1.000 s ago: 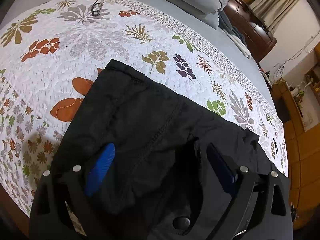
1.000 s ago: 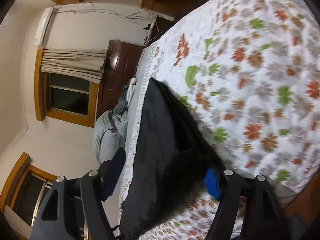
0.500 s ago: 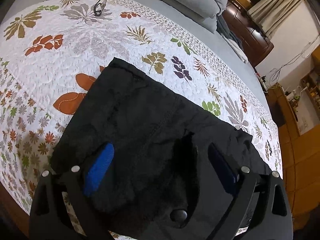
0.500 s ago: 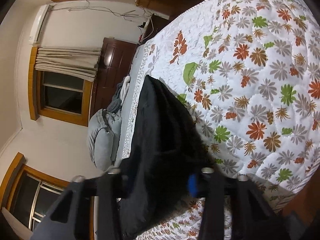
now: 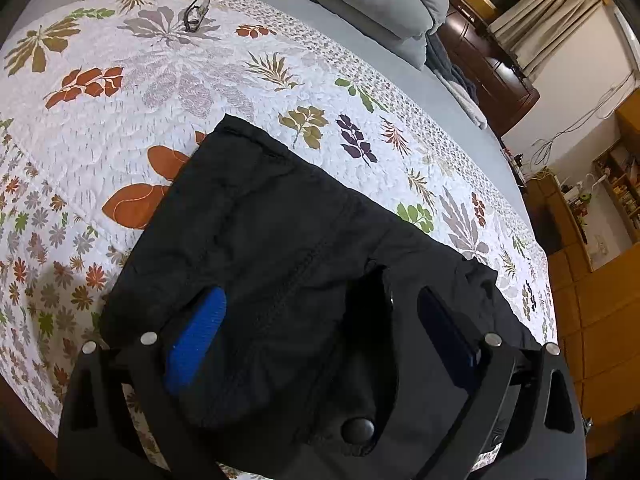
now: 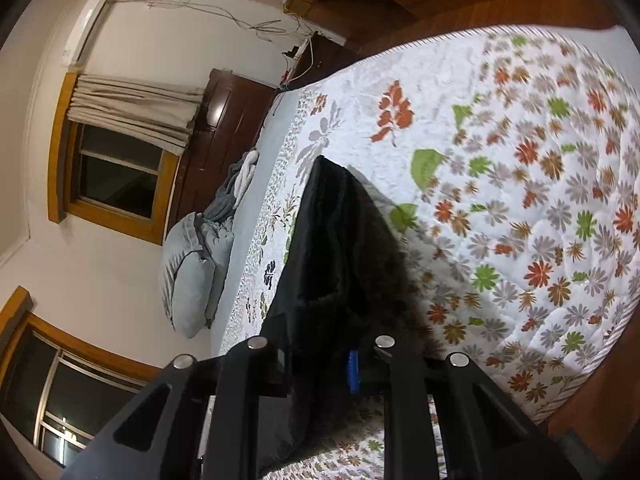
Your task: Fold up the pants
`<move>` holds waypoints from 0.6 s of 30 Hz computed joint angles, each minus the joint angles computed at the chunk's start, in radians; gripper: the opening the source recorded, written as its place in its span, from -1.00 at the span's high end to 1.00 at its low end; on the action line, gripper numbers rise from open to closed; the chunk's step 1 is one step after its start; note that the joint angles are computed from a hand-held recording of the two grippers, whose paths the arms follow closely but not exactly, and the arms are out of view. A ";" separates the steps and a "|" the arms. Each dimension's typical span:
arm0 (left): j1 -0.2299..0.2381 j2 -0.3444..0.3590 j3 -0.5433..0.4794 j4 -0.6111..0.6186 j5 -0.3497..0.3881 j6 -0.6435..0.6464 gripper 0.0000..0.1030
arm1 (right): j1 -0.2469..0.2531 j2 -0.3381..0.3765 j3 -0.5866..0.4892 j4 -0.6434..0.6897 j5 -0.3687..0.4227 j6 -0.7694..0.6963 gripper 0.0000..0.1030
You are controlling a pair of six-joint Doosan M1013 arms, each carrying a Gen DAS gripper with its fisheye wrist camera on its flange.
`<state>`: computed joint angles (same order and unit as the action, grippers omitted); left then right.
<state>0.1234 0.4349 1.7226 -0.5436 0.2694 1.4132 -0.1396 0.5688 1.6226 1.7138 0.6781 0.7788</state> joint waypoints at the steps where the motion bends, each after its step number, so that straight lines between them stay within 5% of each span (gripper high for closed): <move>1: 0.000 0.000 0.001 -0.010 -0.002 0.010 -0.87 | 0.003 -0.005 -0.003 -0.013 -0.009 0.006 0.64; 18: 0.010 -0.012 0.040 -0.360 -0.039 0.336 -0.87 | 0.059 -0.072 -0.069 -0.209 -0.103 0.085 0.65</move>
